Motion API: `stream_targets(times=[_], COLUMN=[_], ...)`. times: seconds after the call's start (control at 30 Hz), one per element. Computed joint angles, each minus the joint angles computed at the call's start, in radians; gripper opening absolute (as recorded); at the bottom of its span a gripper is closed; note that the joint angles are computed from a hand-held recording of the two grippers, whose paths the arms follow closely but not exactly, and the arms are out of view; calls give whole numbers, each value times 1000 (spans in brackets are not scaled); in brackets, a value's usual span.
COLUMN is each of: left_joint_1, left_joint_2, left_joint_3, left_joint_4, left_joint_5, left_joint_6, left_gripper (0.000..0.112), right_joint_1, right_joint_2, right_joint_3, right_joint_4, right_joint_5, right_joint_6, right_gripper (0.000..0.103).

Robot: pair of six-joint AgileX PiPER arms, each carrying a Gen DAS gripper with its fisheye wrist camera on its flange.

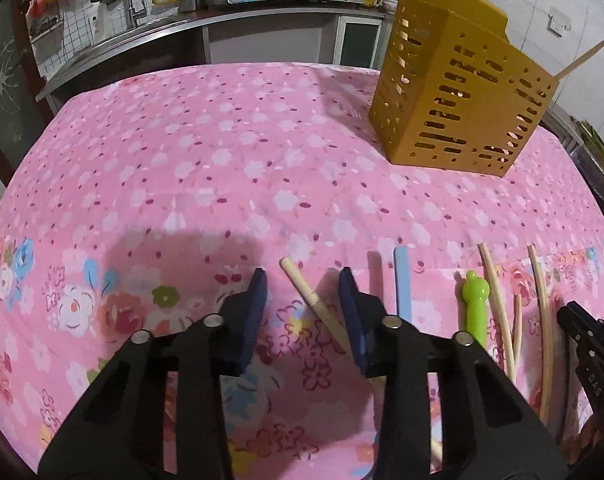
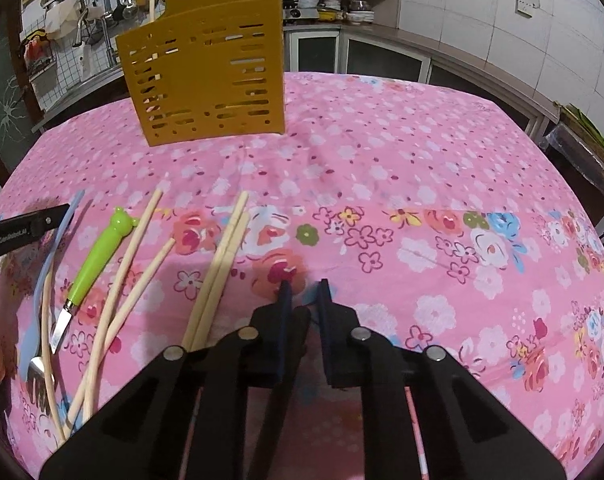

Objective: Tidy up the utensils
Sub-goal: 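Move both grippers back down toward the remaining chopsticks, then grasp a wooden chopstick with the left gripper while the right gripper grasps another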

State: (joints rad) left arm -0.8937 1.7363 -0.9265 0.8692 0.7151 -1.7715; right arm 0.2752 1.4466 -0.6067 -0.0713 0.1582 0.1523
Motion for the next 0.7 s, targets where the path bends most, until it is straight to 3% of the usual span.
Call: stream_targets(times=[0.07, 0.17, 0.4, 0.7], left_joint_1=[12, 39, 58, 44], left_joint_2=[3, 3, 6, -23], left_joint_3=[-8, -14, -22, -3], left_joint_4=[-10, -22, -25, 54], left_joint_5=[-7, -33, -50, -45], left_joint_6=[23, 47, 60, -29], left_gripper=[15, 12, 9, 8], right_joint_1=[-9, -13, -90, -148], right_joint_2=[5, 18, 45, 51], right_joint_3=[-9, -30, -78, -82], right_joint_4=[98, 145, 528, 799], right_joint_5=[10, 29, 107, 116], right_joint_6=[-101, -153, -537, -801], right_gripper=[9, 9, 9, 9])
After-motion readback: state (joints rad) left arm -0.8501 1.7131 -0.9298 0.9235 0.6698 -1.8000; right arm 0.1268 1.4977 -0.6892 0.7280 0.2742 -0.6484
